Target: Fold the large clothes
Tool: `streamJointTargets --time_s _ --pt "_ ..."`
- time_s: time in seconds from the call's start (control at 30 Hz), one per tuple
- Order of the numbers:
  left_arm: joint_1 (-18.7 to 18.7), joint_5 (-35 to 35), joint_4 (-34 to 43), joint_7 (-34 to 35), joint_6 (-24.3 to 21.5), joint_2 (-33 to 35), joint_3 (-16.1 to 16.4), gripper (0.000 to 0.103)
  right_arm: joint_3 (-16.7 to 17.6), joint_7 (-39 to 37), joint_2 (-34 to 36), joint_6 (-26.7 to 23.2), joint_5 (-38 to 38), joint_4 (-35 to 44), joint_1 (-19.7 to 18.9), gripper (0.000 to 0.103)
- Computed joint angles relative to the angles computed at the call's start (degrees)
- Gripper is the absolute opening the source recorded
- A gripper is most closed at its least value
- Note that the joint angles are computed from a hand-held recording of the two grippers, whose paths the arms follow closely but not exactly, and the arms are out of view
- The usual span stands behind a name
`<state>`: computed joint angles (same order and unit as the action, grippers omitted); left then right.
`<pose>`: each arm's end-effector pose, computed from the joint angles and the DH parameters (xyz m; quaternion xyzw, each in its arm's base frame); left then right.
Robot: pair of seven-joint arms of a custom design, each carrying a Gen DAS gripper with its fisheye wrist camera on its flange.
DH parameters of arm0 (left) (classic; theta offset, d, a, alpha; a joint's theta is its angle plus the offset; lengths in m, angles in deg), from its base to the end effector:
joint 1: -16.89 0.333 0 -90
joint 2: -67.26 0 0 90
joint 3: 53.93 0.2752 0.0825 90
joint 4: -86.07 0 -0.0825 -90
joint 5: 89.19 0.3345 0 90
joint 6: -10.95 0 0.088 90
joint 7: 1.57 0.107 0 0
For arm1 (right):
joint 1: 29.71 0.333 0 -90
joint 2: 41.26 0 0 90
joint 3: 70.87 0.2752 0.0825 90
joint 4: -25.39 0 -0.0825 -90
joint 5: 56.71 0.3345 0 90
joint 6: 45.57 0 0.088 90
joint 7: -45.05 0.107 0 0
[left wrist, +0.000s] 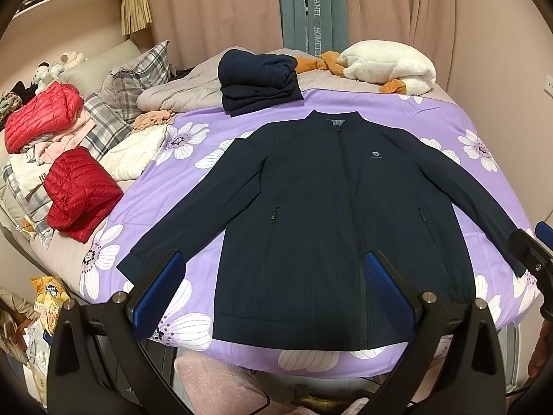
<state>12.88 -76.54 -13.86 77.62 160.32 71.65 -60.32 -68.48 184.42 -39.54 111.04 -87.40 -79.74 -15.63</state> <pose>0.5755 -0.1080 0.5848 -0.6064 0.6927 -0.2669 0.2849 0.5428 0.1805 0.5806 -0.5727 0.6845 -0.2775 0.3556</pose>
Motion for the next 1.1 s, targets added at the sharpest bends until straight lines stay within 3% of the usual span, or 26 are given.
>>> streamJointTargets --time_s 0.97,1.1 --pt "0.2 0.2 -0.6 -0.1 0.3 -0.2 0.1 0.103 -0.1 -0.4 0.1 0.4 0.2 -0.1 -0.1 0.103" --pt "0.5 -3.3 0.2 1.8 -0.3 0.6 -0.2 0.103 0.0 0.5 1.0 -0.2 0.2 0.9 0.2 0.103"
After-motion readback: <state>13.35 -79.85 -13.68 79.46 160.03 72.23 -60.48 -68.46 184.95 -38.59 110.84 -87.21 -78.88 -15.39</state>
